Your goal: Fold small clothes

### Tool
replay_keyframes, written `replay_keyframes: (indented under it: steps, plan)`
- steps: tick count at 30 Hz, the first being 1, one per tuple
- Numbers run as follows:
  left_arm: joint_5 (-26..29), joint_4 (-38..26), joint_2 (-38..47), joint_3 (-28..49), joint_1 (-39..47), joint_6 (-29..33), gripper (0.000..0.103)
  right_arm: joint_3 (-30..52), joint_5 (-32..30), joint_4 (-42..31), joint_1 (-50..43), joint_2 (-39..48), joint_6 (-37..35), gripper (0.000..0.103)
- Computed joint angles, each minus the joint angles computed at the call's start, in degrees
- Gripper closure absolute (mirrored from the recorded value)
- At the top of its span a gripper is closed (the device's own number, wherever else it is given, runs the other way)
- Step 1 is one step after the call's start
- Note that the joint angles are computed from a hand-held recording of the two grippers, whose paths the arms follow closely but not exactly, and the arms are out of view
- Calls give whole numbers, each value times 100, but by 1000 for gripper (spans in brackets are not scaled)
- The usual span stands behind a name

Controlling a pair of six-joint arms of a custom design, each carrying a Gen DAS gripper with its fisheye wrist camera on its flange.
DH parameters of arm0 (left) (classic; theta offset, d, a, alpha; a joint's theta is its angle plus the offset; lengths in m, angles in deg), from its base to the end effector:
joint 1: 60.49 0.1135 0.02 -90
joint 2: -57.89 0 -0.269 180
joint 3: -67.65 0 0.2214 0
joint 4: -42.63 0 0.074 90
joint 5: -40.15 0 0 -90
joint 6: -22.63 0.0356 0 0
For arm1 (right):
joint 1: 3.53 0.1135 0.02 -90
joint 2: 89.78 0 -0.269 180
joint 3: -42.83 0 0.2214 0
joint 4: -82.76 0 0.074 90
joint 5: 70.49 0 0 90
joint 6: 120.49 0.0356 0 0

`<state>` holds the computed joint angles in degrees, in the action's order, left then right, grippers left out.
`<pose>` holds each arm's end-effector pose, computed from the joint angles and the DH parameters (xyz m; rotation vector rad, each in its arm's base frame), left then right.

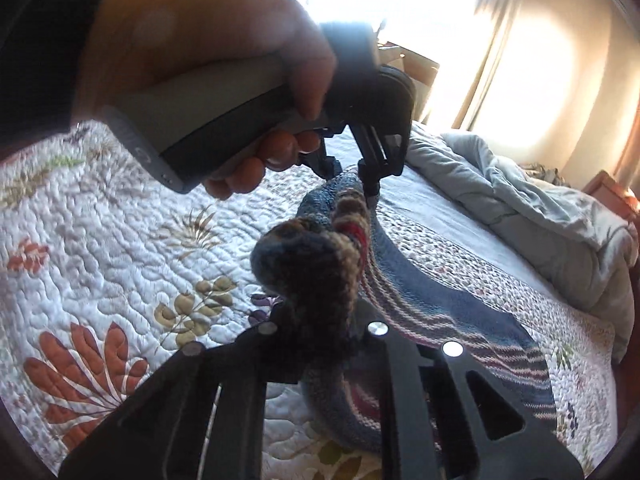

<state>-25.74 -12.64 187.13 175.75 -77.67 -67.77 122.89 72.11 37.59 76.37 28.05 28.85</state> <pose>0.3986 -0.1384 0.1385 0.4961 2.8581 -0.6648 0.0861 0.3222 0.1209 -0.3309 2.2051 -0.2547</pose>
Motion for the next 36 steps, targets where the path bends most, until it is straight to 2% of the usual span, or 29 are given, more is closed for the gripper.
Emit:
replay_keyframes:
  steps: [9,20,29,36]
  plan:
    - [-657,-692,-280,746,-732,-417,82,-1154,104,398,5,-1368,235,92]
    - [-1330,-1383,-143,1866,-1597,-893,82,-2237,224,726,-6,-2766,624,92]
    - [-1658,-1887,297,2918,-2182,-1202,82,-2773,433,341,59,-3591,1056,92]
    - [-1713,-2219,878,3868,-2598,-1430,82,-3356,512,-276,223,-4365,1796,92]
